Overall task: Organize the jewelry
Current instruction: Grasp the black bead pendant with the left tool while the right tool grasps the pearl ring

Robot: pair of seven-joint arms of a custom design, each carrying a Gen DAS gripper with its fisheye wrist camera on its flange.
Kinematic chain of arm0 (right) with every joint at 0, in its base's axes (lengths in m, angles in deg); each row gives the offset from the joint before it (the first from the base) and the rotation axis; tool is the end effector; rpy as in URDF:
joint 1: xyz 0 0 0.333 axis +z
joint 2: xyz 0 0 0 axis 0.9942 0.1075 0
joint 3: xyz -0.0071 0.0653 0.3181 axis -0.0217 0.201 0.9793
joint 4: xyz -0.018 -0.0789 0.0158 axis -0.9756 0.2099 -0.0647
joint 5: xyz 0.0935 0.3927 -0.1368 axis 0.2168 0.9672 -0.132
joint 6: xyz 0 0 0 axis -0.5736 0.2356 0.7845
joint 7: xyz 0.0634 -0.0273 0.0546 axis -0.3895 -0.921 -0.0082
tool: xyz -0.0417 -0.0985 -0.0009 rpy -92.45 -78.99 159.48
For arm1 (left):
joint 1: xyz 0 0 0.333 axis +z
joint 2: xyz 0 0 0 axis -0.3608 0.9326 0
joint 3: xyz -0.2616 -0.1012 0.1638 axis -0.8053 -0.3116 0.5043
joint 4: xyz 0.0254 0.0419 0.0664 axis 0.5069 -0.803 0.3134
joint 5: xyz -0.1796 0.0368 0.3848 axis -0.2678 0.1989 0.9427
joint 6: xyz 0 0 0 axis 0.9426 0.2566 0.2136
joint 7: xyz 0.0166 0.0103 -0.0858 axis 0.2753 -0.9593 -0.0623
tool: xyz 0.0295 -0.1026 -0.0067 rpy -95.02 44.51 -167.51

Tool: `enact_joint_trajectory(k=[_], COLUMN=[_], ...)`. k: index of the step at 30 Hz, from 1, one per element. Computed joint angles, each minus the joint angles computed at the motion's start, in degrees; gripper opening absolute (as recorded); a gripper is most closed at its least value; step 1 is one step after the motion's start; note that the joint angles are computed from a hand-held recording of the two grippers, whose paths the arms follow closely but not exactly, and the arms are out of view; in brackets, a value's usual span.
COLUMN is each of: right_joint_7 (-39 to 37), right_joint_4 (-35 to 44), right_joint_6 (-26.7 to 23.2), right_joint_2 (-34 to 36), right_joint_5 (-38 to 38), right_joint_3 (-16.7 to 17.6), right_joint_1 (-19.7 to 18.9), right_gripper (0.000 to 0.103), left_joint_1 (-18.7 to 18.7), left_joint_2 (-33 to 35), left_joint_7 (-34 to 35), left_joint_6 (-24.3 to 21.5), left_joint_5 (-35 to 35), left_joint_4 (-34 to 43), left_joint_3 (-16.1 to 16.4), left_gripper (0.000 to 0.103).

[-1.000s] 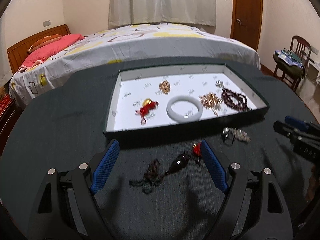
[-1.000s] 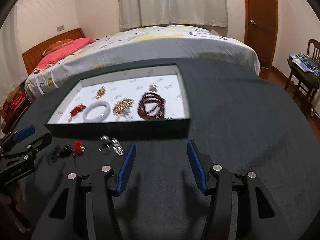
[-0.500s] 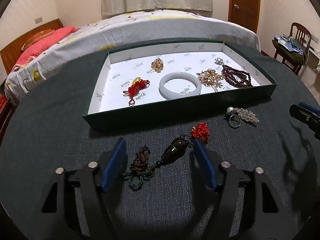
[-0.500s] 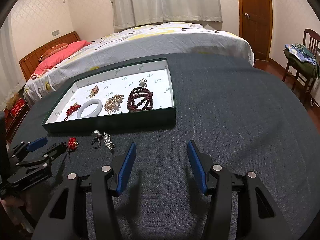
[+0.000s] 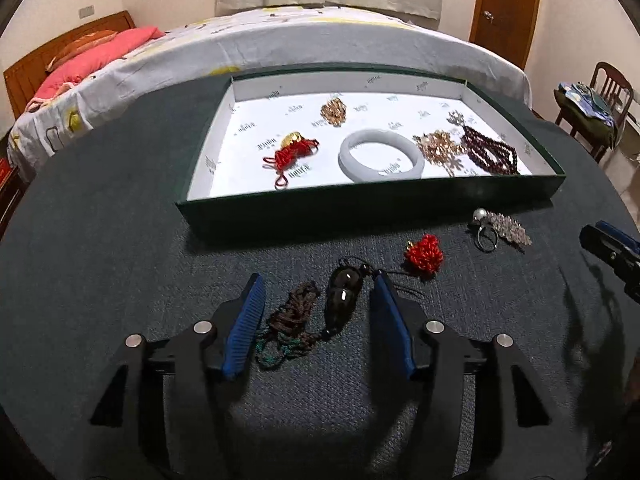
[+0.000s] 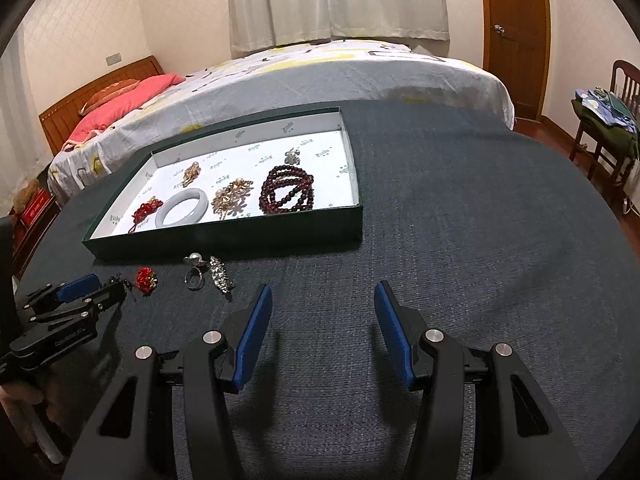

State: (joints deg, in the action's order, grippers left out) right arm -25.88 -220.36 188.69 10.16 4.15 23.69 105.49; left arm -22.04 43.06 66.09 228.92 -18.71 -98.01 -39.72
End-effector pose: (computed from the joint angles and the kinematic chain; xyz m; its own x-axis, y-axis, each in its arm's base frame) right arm 0.5216 0.1848 0.3923 0.4108 -0.9025 -0.1297 -0.6801 -0.2086 -0.7028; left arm 0.4304 -0.1822 0.3670 0.2960 -0.9552 0.0035 -0.7398 -0.2315 -0.6318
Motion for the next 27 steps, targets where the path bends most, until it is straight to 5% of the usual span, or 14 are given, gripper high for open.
enact_joint_trajectory(k=[5, 27], right_joint_7=[0.5, 2.0], right_joint_4=[0.1, 3.7], right_joint_6=[0.1, -3.6], right_joint_2=[0.1, 2.9], right_joint_5=[-0.7, -5.5], right_joint_3=[0.1, 3.6], right_joint_1=[0.0, 1.6], right_gripper=[0.053, 0.052], left_joint_1=[0.1, 3.7], left_joint_2=[-0.1, -7.8], left_joint_7=[0.8, 0.8], left_joint_6=[1.3, 1.1], left_joint_5=[0.7, -3.1], left_joint_4=[0.0, -5.4], left_joint_3=[0.1, -1.6], left_gripper=[0.024, 0.02])
